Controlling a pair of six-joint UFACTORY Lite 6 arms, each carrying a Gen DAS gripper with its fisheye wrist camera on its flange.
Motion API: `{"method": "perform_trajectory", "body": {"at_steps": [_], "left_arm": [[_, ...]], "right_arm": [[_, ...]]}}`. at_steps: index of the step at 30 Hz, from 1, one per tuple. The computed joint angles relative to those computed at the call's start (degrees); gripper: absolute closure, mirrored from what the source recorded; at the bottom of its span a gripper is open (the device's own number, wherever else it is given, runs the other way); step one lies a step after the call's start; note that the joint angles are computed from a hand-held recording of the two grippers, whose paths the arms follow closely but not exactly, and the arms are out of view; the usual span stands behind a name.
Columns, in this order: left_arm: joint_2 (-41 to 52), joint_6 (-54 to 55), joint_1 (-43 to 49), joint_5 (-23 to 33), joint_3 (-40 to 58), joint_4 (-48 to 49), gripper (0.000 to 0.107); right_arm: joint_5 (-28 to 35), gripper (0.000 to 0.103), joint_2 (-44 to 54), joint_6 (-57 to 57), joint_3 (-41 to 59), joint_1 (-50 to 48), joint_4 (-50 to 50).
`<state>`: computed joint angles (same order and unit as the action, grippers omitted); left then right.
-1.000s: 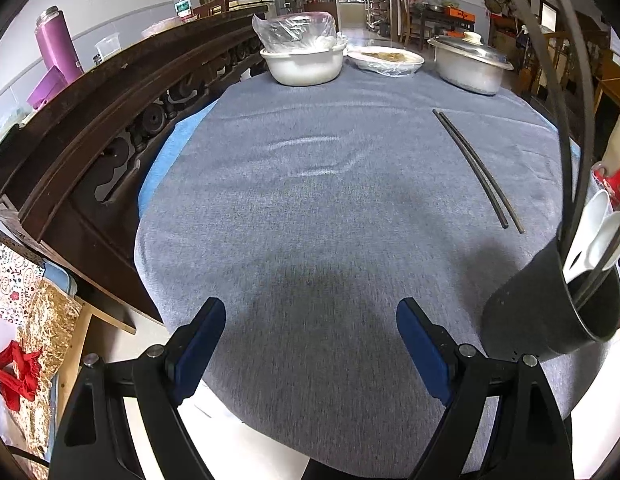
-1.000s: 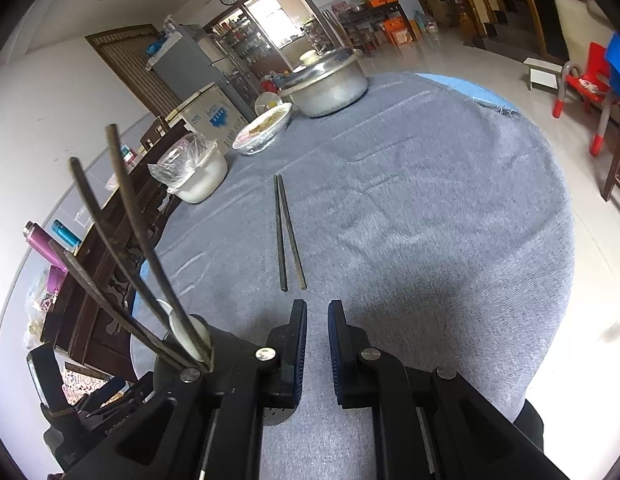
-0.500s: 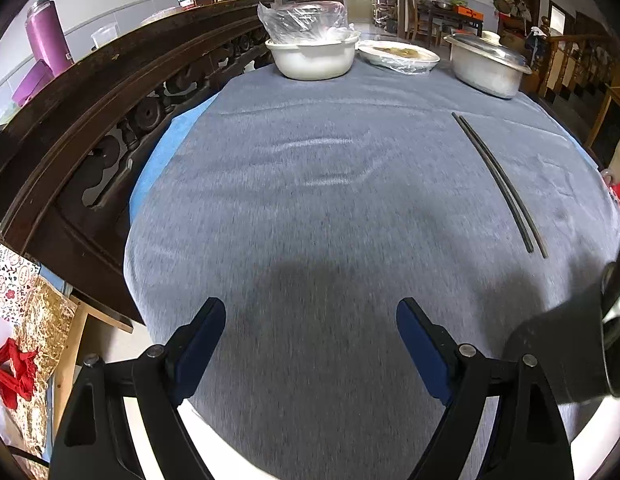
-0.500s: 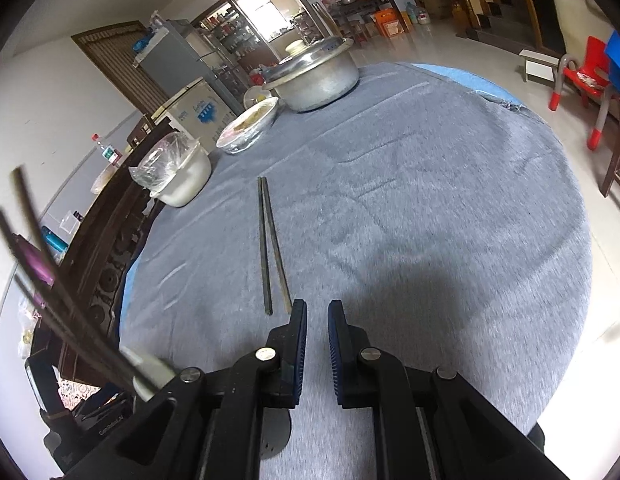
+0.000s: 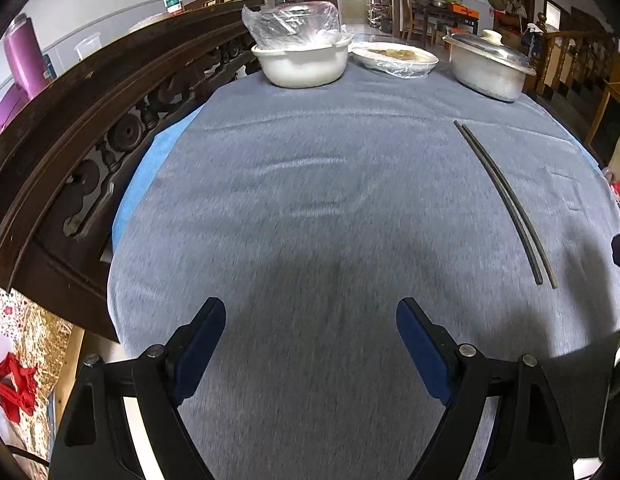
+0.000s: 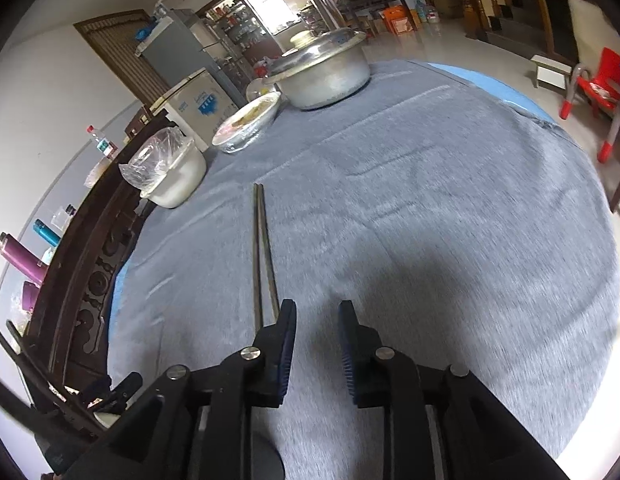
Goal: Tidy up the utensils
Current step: 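Bring the open right tool down around the two dark chopsticks on the cloth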
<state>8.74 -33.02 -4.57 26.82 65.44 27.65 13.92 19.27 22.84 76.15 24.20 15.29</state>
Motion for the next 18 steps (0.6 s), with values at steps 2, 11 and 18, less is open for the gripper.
{"method": "perform_trajectory", "body": {"at_steps": [2,11,18], "left_arm": [[1.11,-0.36,-0.16,-0.03,1.17,0.56,0.020],[6.53,-0.55,-0.68,0.22,8.29,2.55,0.020],[11.46,-0.12,-1.57,0.40,15.01,3.97,0.020]], "right_arm": [[0.23,0.080,1.84,-1.50,2.39,-0.53,0.46],[5.93,0.080,14.25,-17.04,19.27,-3.97,13.12],[15.60,0.080,30.72,-18.53,43.58,-4.69,12.74]]}}
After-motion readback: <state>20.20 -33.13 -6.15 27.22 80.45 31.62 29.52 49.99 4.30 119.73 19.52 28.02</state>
